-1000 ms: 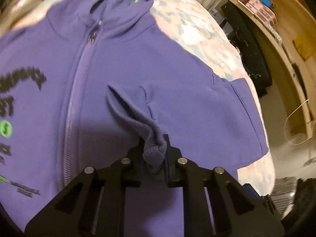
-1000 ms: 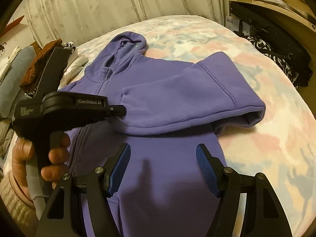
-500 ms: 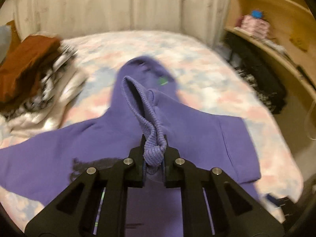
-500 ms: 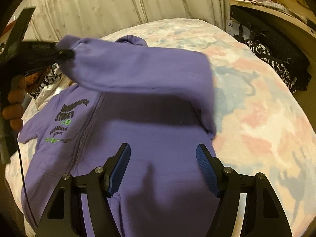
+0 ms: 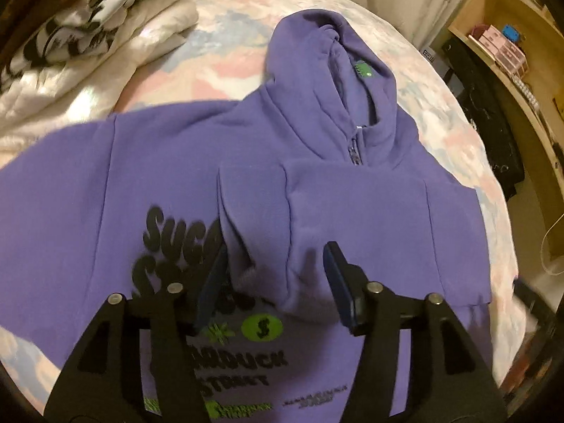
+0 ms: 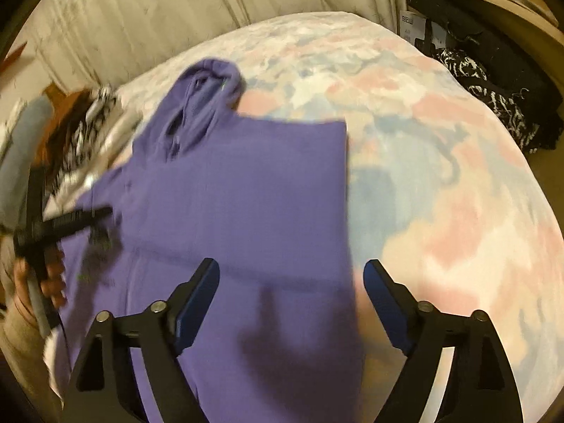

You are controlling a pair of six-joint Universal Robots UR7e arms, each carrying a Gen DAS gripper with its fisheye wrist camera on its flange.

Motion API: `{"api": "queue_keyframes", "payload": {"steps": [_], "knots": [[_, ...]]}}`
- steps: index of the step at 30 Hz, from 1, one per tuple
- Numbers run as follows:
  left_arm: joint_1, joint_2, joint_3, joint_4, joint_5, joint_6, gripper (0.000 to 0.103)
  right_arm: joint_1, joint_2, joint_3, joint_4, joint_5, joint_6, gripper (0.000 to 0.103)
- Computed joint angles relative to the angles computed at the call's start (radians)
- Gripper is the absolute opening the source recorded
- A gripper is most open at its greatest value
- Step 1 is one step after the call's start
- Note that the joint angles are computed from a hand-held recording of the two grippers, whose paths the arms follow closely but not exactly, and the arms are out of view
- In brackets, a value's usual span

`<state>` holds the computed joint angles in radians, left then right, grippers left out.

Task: Fold large clothes

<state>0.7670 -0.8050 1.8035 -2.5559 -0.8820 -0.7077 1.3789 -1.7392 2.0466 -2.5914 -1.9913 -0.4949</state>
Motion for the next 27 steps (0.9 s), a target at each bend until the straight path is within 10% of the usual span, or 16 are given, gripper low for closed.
{"api": "queue_keyframes", "payload": {"steps": [8, 11, 12, 14, 16, 22, 27], "knots": [[0.053, 0.08, -0.085, 0.0, 0.004, 0.034, 0.052, -0.057, 0.302, -0.316, 0.01, 0.033, 0.136, 0.086], [0.058, 0.109, -0.127, 0.007, 0.015, 0.073, 0.031, -0.075, 0.396, -0.413, 0.074, -0.002, 0.169, 0.081], [0.057, 0.119, -0.141, 0.014, 0.022, 0.089, 0.024, -0.084, 0.406, -0.422, 0.095, 0.001, 0.17, 0.073], [0.047, 0.133, -0.155, 0.001, 0.037, 0.137, 0.018, -0.098, 0.419, -0.441, 0.126, 0.047, 0.139, 0.018], [0.024, 0.142, -0.14, -0.078, 0.072, 0.195, 0.017, -0.089, 0.402, -0.403, 0.018, 0.054, 0.088, 0.014], [0.029, 0.172, -0.144, -0.026, 0.137, 0.167, 0.029, -0.092, 0.442, -0.397, -0.073, -0.013, 0.069, 0.014], [0.016, 0.113, -0.106, 0.009, 0.124, 0.103, 0.044, -0.022, 0.426, -0.355, -0.174, -0.129, -0.008, 0.039]]}}
